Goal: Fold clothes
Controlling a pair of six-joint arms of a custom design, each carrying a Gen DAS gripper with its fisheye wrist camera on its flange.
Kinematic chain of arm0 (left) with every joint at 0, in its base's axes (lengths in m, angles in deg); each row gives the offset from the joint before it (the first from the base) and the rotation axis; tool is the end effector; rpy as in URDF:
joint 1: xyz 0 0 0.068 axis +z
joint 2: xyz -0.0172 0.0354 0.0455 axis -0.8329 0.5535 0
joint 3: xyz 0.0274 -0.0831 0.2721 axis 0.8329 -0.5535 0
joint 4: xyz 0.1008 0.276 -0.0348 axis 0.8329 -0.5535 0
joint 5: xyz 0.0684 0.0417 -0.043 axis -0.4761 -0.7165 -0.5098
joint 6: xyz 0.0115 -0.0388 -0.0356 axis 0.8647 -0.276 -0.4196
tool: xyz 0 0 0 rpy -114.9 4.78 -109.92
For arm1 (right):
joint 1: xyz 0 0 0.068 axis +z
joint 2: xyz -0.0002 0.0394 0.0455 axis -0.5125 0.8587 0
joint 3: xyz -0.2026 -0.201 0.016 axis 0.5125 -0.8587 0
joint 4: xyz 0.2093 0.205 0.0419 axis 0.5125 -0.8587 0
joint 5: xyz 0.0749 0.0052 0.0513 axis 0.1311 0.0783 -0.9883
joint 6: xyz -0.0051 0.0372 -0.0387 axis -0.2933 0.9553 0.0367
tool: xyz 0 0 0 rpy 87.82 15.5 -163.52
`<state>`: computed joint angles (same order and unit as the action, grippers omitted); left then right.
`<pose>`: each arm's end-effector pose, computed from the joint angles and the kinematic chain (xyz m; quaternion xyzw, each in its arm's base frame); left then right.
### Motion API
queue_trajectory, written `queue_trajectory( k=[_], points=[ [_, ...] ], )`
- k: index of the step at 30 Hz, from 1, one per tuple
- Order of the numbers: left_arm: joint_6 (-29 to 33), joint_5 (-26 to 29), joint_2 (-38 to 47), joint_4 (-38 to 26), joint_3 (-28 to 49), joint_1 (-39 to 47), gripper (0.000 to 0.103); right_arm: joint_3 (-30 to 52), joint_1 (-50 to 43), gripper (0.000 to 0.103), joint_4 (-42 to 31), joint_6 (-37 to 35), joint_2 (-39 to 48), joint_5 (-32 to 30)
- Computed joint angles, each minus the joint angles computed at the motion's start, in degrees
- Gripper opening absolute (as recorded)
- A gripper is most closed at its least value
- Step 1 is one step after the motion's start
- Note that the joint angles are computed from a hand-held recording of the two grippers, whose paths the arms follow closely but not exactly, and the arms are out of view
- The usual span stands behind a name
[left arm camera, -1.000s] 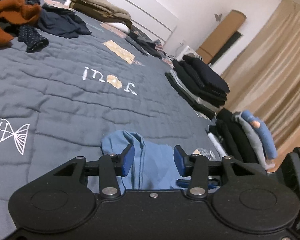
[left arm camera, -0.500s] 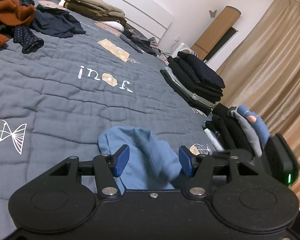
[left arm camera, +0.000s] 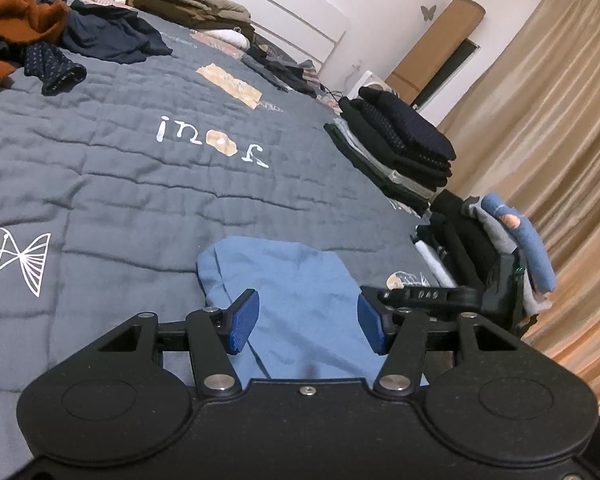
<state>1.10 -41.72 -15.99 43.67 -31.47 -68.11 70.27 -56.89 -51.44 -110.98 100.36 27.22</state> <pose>0.2436 -0.0623 0.1947 -0.0396 0.8619 -0.2997 0.4071 0.3548 -0.1437 0.1835 -0.0769 0.8990 0.3023 0.3074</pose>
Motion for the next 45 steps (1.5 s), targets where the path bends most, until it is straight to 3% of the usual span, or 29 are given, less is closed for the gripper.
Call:
queue_trajectory(
  k=[3, 7, 9, 11, 13, 16, 19, 21, 22, 25, 30, 34, 39, 45],
  points=[
    [0.31, 0.39, 0.19, 0.35, -0.13, -0.36, 0.054, 0.17, -0.84, 0.006, -2.34, -2.76, -2.14, -5.88],
    [0.73, 0.49, 0.14, 0.08, -0.38, -0.50, 0.054, 5.73, -0.62, 0.009, -16.11, -12.11, 0.29, -13.41],
    [0.68, 0.43, 0.02, -0.18, -0.37, -0.41, 0.054, 5.82, 0.44, 0.016, -15.90, -12.29, 0.18, -11.42],
    [0.37, 0.38, 0.13, -0.11, -0.29, -0.27, 0.055, 3.24, 1.50, 0.029, -10.33, -9.27, -1.43, -6.92],
    [0.26, 0.10, 0.18, 0.03, -0.27, -0.29, 0.055, 1.71, 2.02, 0.030, -7.10, -7.96, -1.53, -4.62],
    [-0.10, 0.05, 0.66, 0.14, -0.17, -0.25, 0.056, 2.32, 2.08, 0.030, -7.81, -8.93, 0.61, -4.56],
    [0.01, 0.10, 0.98, 0.22, -0.18, -0.18, 0.056, 0.96, 2.61, 0.030, -6.05, -7.23, 0.51, -4.81],
    [0.22, 0.10, 1.09, 0.19, -0.15, -0.13, 0.056, 0.32, 3.28, 0.021, -5.39, -5.36, 0.55, -3.97],
    [0.25, 0.12, 0.97, 0.13, -0.21, -0.07, 0.056, -0.30, 3.59, 0.007, -4.24, -3.77, 0.37, -3.10],
    [0.32, 0.05, 0.87, 0.02, -0.20, 0.11, 0.056, -2.07, 3.43, 0.001, -1.50, -1.37, -0.92, -3.58],
    [0.14, -0.20, 0.81, 0.13, -0.26, 0.17, 0.056, -3.23, 0.83, 0.001, 2.27, 2.39, -3.95, -7.14],
    [0.52, -0.33, 1.49, -0.23, 0.13, 0.03, 0.056, -3.09, 0.84, 0.001, 4.00, 2.34, -3.20, -5.19],
    [1.21, -0.12, 2.21, -0.80, 0.55, -0.10, 0.056, -2.21, 3.03, 0.002, 0.72, -2.00, 0.23, -0.95],
    [1.19, 0.47, 1.49, -1.46, 0.54, -1.43, 0.056, -0.98, 2.82, 0.005, -2.77, -3.37, 0.01, -0.73]
  ],
)
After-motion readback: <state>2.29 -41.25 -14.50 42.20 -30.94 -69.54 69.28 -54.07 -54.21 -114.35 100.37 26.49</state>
